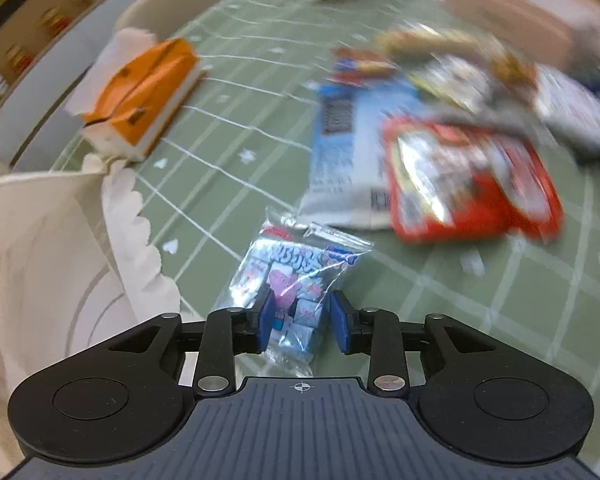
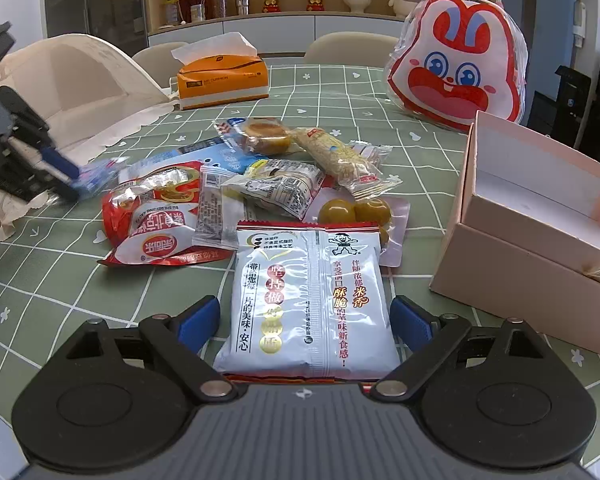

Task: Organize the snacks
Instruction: 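Grasp the blue Peppa Pig candy bag with the left gripper, then carry both bags to the pink box and release them inside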

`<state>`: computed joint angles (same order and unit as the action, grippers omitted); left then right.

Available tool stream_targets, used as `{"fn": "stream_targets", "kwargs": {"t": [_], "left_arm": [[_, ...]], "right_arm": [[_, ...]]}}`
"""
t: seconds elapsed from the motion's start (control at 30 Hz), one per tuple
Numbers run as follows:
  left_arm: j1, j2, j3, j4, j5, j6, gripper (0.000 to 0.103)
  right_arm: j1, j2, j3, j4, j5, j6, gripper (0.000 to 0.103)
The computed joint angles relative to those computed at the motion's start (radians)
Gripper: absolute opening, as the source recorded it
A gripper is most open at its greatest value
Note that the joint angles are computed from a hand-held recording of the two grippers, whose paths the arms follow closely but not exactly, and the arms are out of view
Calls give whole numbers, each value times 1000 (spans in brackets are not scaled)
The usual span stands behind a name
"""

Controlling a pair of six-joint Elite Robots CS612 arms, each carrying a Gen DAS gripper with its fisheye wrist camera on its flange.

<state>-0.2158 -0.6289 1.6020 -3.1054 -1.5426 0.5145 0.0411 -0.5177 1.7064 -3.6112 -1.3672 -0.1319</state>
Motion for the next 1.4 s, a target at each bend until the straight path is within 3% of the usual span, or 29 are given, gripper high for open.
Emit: {"fn": "stream_targets", "kwargs": {"t": [0.07,0.2,0.23,0.33,0.47,0.67,0.83,0.93,1.0,1.1,1.27,1.4], "left_arm": [[3,14,-24,-2,-19,-60,46],[16,14,-47,89,-138,-24,95],[18,12,-47,109,-163,-13,97],[18,9,-41,93,-158,-2,92],[16,27,-71,78,-38,-25,86],[53,61,-152,171,-159,-189,90],[34,41,-140,233,-124,-223,87],[21,26,-96,167,-95,-273,66],[14,14,-65,130,-81,-331,59],[13,-10,-6,62,-112,-417,57],[-13,-58,122,-88,-87,-573,57],[-30,-80,194,-155,-142,-655,57]], "right_arm": [[0,0,0,0,0,0,93],[0,0,0,0,0,1,93],[0,0,0,0,-1,0,93],[0,0,0,0,0,0,93],[0,0,0,1,0,0,93],[2,-3,-1,11,-1,-3,96],[4,-17,-9,81,1,-19,101],[0,-23,-15,122,18,-44,103],[-3,-22,-13,117,28,-51,103],[-9,-22,-6,103,45,-54,97],[-4,-34,4,105,1,-5,93],[9,-44,-1,145,-46,1,81]]}}
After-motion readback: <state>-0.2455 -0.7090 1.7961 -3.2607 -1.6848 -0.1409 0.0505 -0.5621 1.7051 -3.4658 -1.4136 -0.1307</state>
